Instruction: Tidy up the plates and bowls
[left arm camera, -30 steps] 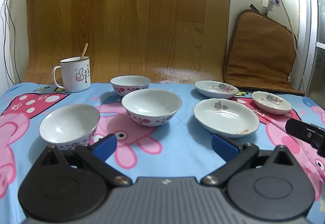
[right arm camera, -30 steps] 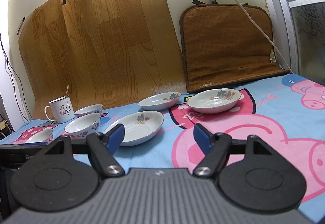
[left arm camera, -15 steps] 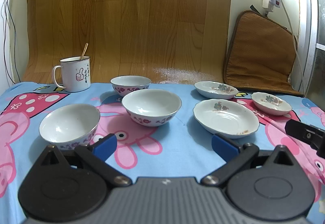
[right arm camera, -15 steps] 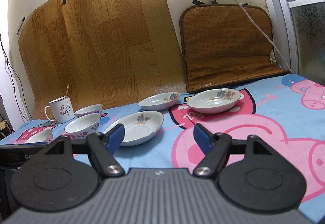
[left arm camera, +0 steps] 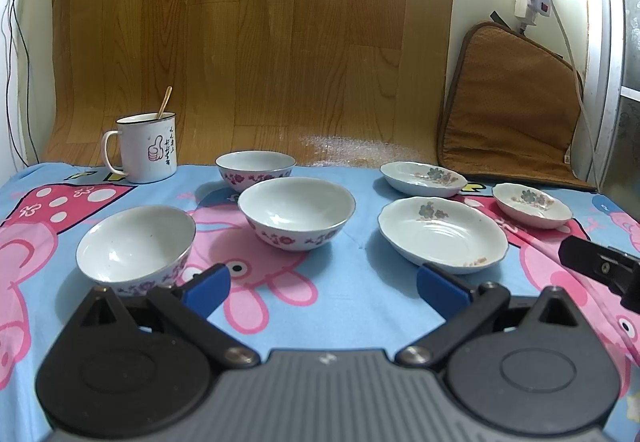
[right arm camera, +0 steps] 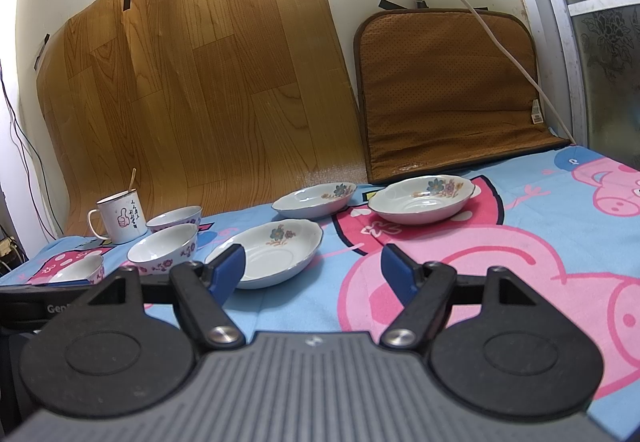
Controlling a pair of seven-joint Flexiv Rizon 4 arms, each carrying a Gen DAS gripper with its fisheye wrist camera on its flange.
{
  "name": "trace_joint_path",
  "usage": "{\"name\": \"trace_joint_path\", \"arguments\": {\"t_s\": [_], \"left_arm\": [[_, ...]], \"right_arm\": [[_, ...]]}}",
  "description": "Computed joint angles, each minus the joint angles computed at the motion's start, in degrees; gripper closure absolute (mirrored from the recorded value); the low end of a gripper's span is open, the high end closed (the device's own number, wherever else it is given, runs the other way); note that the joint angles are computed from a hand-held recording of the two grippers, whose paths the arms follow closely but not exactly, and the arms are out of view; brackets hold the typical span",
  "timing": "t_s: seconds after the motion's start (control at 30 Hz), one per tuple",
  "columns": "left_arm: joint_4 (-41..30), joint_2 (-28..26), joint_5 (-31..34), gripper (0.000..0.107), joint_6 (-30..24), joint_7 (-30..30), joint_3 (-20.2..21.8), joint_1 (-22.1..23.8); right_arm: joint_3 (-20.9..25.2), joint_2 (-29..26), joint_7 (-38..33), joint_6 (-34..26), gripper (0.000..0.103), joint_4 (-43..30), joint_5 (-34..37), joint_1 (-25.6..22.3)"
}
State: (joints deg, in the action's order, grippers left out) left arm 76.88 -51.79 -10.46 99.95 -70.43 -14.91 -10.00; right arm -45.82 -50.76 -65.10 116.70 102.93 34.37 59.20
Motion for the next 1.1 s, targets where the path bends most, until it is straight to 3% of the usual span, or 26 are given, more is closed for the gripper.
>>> {"name": "trace_joint_path", "arguments": {"t_s": [1.1], "left_arm": [[0.37,-0.19,1.09,0.004,0.47,0.85,-2.27,1.43]], "right_arm": [[0.04,0.02,-0.10,-0.01,0.026,-0.03,0.11,-0.01]]}}
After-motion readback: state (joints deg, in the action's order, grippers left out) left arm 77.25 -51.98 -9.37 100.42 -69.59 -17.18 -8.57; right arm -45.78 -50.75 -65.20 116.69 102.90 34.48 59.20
